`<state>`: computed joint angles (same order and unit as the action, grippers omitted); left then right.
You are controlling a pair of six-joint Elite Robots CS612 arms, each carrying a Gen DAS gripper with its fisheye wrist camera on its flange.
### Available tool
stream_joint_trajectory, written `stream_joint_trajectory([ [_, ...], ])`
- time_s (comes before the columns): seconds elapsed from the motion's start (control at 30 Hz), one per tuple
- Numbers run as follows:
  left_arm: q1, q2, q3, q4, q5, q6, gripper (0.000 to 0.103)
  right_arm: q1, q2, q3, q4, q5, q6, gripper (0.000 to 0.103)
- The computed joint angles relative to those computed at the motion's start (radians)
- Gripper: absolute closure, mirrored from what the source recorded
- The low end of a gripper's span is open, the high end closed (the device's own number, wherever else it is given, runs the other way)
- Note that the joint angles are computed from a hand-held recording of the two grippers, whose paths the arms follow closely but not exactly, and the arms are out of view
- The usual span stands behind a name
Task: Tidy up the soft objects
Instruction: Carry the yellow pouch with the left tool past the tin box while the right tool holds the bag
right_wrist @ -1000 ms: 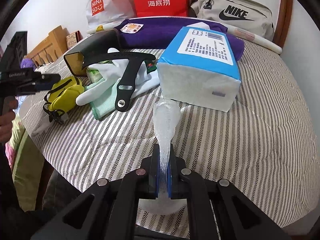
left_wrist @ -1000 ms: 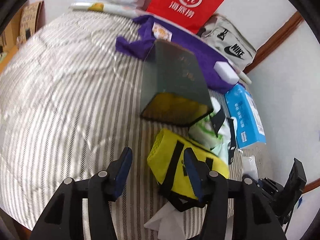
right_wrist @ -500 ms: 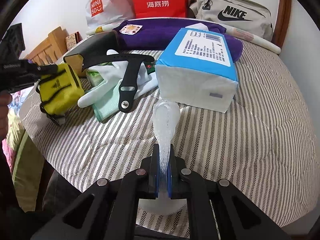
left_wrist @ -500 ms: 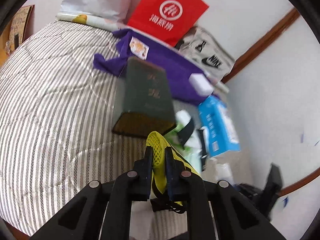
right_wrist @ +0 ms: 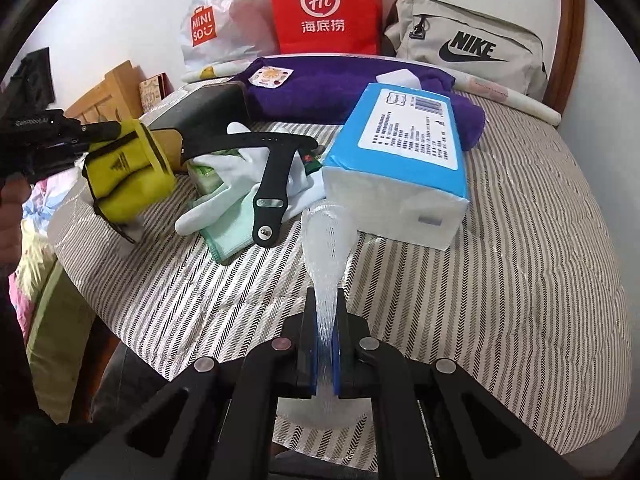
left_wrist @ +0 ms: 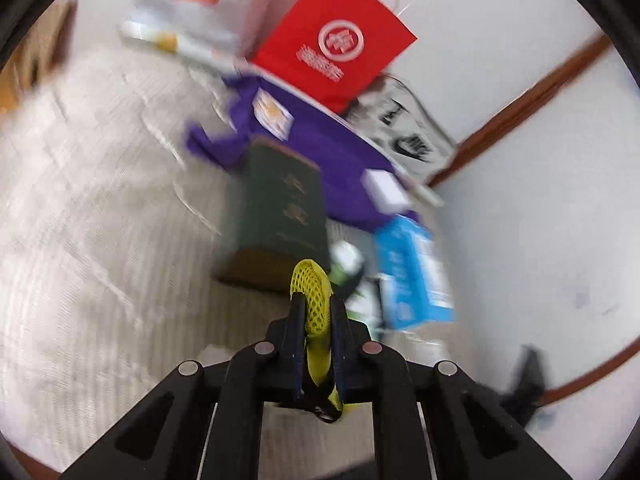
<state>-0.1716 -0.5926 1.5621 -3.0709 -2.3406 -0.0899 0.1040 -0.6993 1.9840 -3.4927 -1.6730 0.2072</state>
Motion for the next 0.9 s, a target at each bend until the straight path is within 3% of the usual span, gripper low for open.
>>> stream_joint_trajectory([
  [0.1,-0.014,-0.001,0.012,-0.03,0.063,0.005,0.092,0.0,0.001,-0.002,0.012,0.004,-0.005,0.098],
  [0.17,-0.011,0.007,-0.003,0.011,0.005,0.007,0.092,0.002,0.002,-0.003,0.015,0.0,-0.007,0.098],
  [0.27,-0.013,0.005,-0.002,-0.019,0.003,0.009,0.092,-0.001,0.002,-0.002,0.015,0.003,-0.008,0.098],
  [0.4,-0.017,-0.003,0.004,-0.034,0.053,0.01,0.092,-0.002,0.001,0.0,0.012,0.003,-0.007,0.098],
  [0.7,0.004,-0.002,-0.017,-0.047,-0.049,-0.047,0.092,-0.003,-0.008,0.003,-0.007,0.008,-0.013,0.098],
  [0.8,-0.005,-0.011,-0.009,-0.082,0.013,-0.048,0.092,-0.003,-0.013,0.002,-0.006,0.008,-0.019,0.098],
  [0.9,-0.012,-0.009,-0.021,-0.023,0.062,-0.051,0.092,-0.003,-0.016,0.003,-0.016,0.015,-0.034,0.098],
])
